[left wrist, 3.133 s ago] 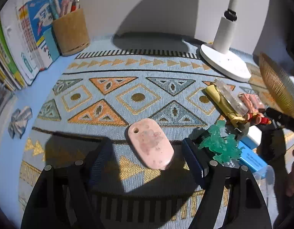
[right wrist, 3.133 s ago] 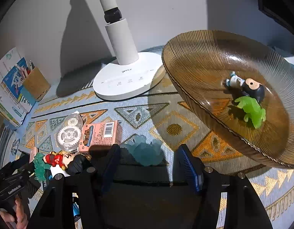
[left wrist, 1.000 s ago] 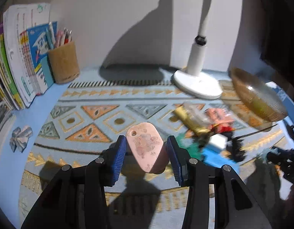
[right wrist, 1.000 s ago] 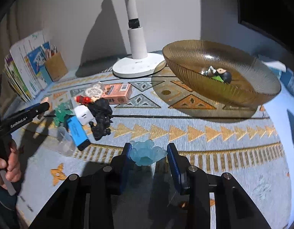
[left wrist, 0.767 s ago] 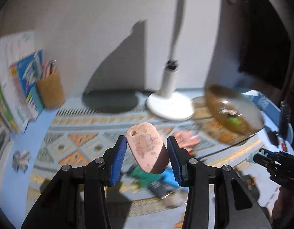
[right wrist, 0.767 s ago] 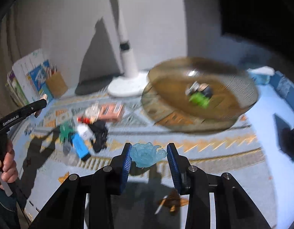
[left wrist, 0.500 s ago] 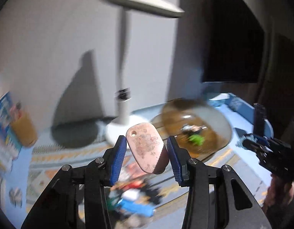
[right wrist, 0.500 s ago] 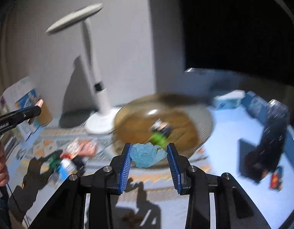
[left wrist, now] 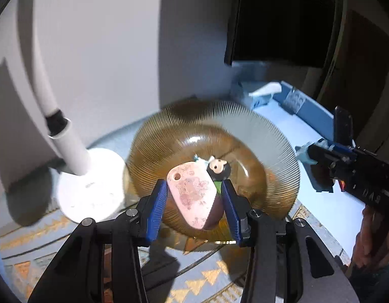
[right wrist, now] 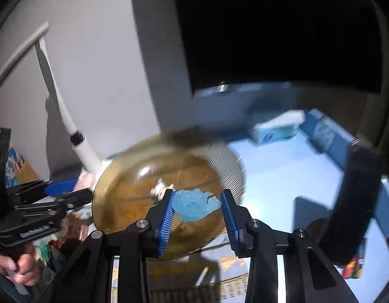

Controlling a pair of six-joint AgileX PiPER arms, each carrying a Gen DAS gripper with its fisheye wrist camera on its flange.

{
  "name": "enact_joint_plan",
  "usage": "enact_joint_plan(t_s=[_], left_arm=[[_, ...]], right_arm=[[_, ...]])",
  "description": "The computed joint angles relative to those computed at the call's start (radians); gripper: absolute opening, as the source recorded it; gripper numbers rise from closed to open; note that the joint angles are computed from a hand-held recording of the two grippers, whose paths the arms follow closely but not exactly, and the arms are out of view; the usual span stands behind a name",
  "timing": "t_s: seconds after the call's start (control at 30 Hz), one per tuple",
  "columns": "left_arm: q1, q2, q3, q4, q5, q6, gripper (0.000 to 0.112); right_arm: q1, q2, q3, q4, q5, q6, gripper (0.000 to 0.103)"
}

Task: Organize rigid objects
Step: 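Carry both toys over the amber bowl and open both tools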

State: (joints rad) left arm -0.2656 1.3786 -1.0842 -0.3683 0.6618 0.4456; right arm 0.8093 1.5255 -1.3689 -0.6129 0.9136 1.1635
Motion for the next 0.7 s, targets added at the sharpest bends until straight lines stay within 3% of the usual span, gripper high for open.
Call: enact_joint_plan(t_s=[0.27,0.6,0.7], left_arm=[[-0.033,0.106,-0.022,0.008,-0.003,-0.036,0.041],[-0.051,0.161,-0.034,0.017,-0.007,-0.054,0.042],[-0.041,0.179,-0.06,0.008,0.034,-0.058,0.053]], right_arm=[[-0.081,0.095,-0.008,0.192,-0.067,-0.14,0.037],[-0.068,0.154,-0.066,0.209,-0.002,-0.182,0.037],[-0.084,0.158,-0.074,0.26,0.001,-0.214,0.038]])
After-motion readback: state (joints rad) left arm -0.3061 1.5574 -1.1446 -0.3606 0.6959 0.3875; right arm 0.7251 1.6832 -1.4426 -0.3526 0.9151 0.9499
